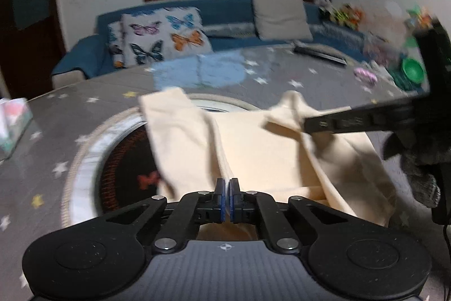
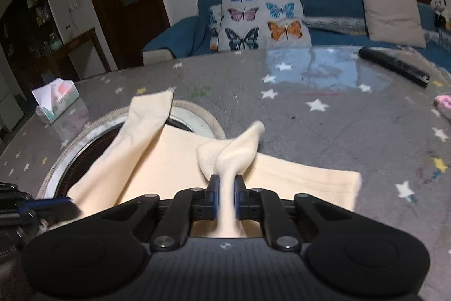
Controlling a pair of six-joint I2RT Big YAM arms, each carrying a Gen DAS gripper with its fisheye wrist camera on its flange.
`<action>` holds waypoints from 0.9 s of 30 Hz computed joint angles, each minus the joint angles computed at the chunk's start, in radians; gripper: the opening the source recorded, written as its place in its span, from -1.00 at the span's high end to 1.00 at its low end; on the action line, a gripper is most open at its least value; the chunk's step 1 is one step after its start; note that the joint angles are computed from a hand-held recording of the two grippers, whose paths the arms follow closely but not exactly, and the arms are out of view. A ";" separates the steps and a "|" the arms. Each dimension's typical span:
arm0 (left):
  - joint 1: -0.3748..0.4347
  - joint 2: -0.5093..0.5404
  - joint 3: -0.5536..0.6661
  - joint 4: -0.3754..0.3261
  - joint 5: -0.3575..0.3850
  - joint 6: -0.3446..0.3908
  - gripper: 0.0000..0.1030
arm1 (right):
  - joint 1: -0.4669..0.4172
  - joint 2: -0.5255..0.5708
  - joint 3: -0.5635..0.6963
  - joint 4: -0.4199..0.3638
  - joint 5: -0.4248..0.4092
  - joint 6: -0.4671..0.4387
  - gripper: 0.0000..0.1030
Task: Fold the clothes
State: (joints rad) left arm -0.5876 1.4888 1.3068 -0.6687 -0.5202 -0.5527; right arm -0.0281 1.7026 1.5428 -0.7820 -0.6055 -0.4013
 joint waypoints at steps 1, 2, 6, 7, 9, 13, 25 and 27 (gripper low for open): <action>-0.006 -0.026 -0.020 -0.006 -0.018 -0.020 0.95 | -0.011 -0.013 -0.010 0.004 -0.009 0.002 0.82; -0.014 -0.052 -0.041 -0.014 -0.036 -0.042 0.95 | -0.023 -0.027 -0.018 0.007 -0.018 0.004 0.82; -0.046 -0.154 -0.115 -0.063 -0.101 -0.140 0.96 | -0.089 -0.085 -0.061 0.024 -0.055 0.019 0.82; -0.056 -0.177 -0.132 -0.082 -0.109 -0.174 0.96 | -0.112 -0.100 -0.073 0.027 -0.066 0.026 0.82; -0.076 -0.223 -0.165 -0.123 -0.124 -0.244 0.96 | -0.154 -0.125 -0.095 0.032 -0.085 0.037 0.82; -0.145 -0.295 -0.220 -0.212 -0.146 -0.372 0.97 | -0.256 -0.180 -0.155 0.053 -0.117 0.050 0.82; -0.294 -0.336 -0.239 -0.371 -0.126 -0.460 0.87 | -0.431 -0.192 -0.189 -0.040 -0.033 -0.003 0.64; -0.285 -0.333 -0.221 -0.379 -0.166 -0.439 0.42 | -0.434 -0.204 -0.195 0.004 -0.014 0.012 0.62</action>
State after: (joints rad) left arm -0.8725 1.1561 1.0857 -1.0480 -0.6863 -0.9915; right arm -0.4616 1.4986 1.3482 -0.7781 -0.6198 -0.3894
